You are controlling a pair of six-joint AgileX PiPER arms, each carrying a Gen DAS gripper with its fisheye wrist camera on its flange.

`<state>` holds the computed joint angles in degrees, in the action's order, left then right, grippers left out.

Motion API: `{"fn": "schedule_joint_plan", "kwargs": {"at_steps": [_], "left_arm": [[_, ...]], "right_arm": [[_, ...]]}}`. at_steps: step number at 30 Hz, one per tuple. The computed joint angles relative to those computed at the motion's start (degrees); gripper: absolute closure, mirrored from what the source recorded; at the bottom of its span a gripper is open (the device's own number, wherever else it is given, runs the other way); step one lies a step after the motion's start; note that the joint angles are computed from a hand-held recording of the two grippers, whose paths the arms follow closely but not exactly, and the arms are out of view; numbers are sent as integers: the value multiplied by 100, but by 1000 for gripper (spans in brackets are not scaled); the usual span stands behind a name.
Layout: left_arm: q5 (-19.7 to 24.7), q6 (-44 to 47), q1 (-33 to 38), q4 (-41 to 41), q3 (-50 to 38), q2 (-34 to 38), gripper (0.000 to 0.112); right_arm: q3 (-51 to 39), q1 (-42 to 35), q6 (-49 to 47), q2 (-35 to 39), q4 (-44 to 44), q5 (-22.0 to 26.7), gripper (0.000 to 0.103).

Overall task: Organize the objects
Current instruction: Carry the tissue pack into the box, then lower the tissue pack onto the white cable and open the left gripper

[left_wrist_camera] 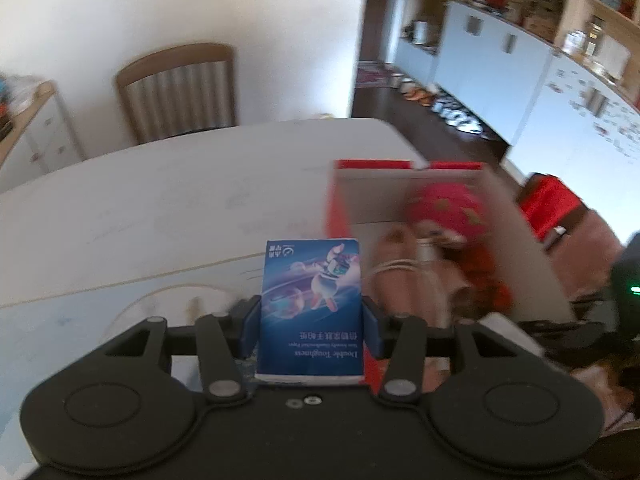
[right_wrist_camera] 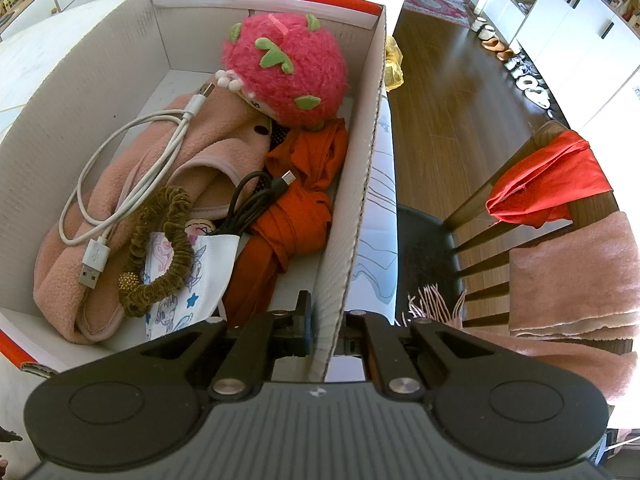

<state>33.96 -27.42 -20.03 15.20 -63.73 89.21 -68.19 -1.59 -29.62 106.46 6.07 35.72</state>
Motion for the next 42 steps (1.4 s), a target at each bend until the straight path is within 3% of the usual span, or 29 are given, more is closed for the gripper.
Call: {"fn": "schedule_joint_plan", "kwargs": {"at_steps": [20, 30, 42], "left_arm": [[190, 46, -1038, -7, -1475, 1747, 64], [274, 303, -1113, 9, -2007, 2538, 64], [416, 704, -1017, -204, -2219, 2912, 63]], "right_arm": [[-4, -20, -129, 29, 116, -9, 96], [-5, -43, -231, 35, 226, 15, 96], [32, -53, -273, 28, 262, -15, 96]]}}
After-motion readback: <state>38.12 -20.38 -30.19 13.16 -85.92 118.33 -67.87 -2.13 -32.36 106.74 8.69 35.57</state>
